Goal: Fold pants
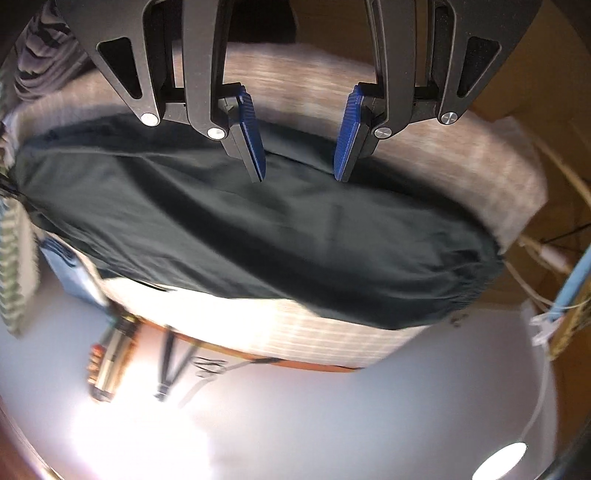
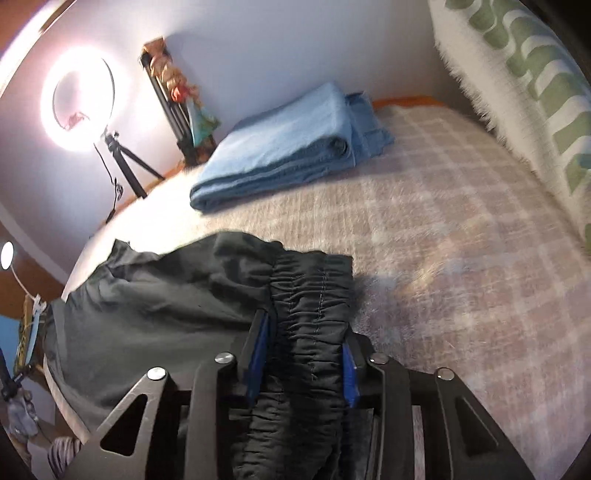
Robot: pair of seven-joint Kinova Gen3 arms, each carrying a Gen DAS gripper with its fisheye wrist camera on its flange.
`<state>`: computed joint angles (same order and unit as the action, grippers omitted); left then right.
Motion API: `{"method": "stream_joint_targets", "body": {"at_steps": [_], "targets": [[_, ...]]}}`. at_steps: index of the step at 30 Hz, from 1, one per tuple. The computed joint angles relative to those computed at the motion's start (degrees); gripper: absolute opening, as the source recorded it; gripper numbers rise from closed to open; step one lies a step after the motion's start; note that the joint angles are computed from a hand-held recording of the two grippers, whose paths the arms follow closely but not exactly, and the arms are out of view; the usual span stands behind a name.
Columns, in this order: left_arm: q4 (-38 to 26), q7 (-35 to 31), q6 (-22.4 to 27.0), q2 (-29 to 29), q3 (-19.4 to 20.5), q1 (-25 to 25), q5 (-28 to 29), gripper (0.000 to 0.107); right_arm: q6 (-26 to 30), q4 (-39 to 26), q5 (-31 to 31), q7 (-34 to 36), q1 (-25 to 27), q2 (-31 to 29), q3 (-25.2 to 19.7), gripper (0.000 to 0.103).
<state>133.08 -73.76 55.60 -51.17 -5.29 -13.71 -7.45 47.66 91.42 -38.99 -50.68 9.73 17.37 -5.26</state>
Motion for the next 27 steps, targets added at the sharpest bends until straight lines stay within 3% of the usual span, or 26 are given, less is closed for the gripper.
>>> {"method": "stream_joint_targets", "body": {"at_steps": [2, 4, 5, 6, 8, 10, 13, 15, 18, 21, 23, 26, 27], "targets": [[-0.2, -0.1, -0.2, 0.4, -2.2, -0.2, -2.4, 0.037, -1.2, 0.8, 3.2, -2.8, -1.6, -3.1, 0.1, 0.027], [-0.5, -0.4, -1.6, 1.0, -6.7, 0.5, -5.0, 0.037, -1.0, 0.4, 7.9, -4.5, -6.6, -4.2, 3.4, 0.04], [-0.8, -0.8, -2.5, 1.4, -9.4, 0.3, -5.7, 0.037, -0.2, -0.1, 10.2, -5.2, -9.2, -4.1, 5.5, 0.056], [-1.3, -1.1, -2.7, 1.7, -12.0, 0.8, -6.1, 0.038, -0.3, -0.2, 12.5, -6.3, -11.9, -4.4, 7.4, 0.063], [-2.2, -1.0, -4.8, 3.8, -17.3, 0.0, -6.8, 0.041, -2.5, 0.9, 17.2, -9.4, -16.3, -5.9, 9.9, 0.067], [-2.8, -4.4, -7.3, 5.3, -22.6, -0.8, -5.6, 0.043, -3.9, 1.8, 19.6, -11.6, -16.5, -7.7, 8.8, 0.069], [-3.3, -9.7, -12.1, 10.9, -28.3, -3.9, -3.3, 0.049, -4.1, 2.4, 20.7, -12.4, -11.9, -10.3, 2.5, 0.07], [-4.0, -13.9, -14.8, 15.0, -33.6, -5.0, 0.5, 0.05, -4.2, 3.0, 21.4, -13.1, -12.7, -12.1, 1.7, 0.071], [-4.7, -17.1, -16.0, 19.7, -41.6, -4.0, 7.4, 0.05, -1.8, 3.1, 18.1, -9.1, -14.3, -14.3, 1.6, 0.073], [-4.0, -17.5, -17.5, 20.8, -48.7, 1.5, 9.9, 0.05, 1.5, 2.6, 18.2, -5.2, -16.5, -14.7, 0.1, 0.073], [-2.6, -14.3, -19.9, 19.3, -49.2, 3.5, 7.0, 0.045, 1.3, 3.2, 21.5, -6.3, -18.7, -14.6, -0.4, 0.073], [-1.9, -10.6, -20.9, 20.0, -47.1, 4.0, 4.1, 0.008, 1.5, 3.7, 24.6, -9.3, -20.7, -13.1, -0.5, 0.073], [-1.8, -10.2, -21.2, 20.6, -45.2, 2.7, 3.4, 0.006, 1.6, 3.8, 25.3, -10.0, -21.0, -12.4, -0.4, 0.072]]}}
